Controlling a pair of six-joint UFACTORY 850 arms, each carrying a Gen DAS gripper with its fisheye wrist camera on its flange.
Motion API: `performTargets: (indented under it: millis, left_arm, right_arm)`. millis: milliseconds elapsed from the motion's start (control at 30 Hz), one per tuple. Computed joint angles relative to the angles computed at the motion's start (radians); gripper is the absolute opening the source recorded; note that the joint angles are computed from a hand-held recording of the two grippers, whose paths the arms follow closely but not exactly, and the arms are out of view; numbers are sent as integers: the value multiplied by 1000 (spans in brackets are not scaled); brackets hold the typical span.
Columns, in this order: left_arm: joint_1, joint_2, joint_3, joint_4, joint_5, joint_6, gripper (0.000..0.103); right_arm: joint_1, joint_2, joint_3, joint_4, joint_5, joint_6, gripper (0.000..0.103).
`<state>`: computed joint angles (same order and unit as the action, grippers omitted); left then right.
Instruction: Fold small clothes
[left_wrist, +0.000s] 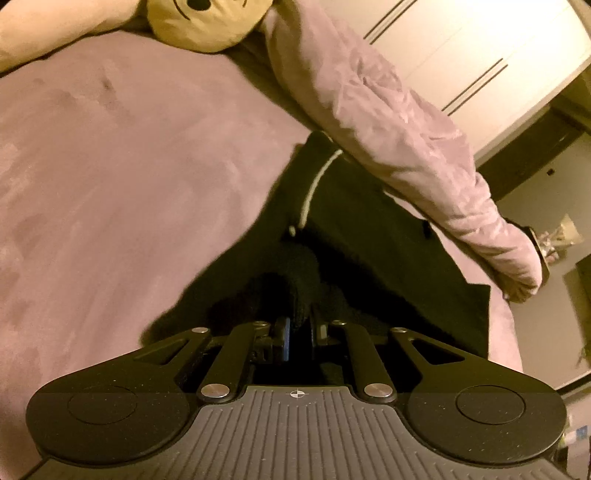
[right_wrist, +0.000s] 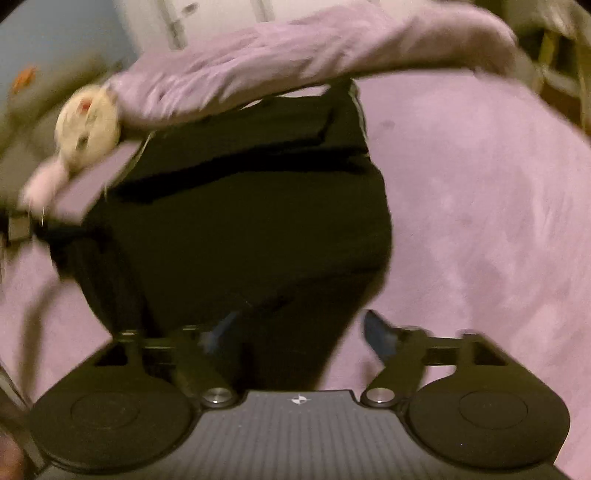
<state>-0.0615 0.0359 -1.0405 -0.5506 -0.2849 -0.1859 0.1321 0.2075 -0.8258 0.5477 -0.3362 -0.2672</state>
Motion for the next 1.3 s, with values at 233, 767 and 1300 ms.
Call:
performTargets:
  millis: [233, 767, 1300]
  left_arm:
    - [-70, 137, 119, 266, 8, -209, 12]
    - [-34, 298, 276, 342, -19, -320, 12]
    - [-29, 228, 260, 222, -72, -166, 14]
  right_arm:
    - [72, -128, -109, -308, -45, 439, 78]
    - [37, 5, 14, -437, -108, 544, 14]
    - [27, -47, 6, -147, -102, 249, 74]
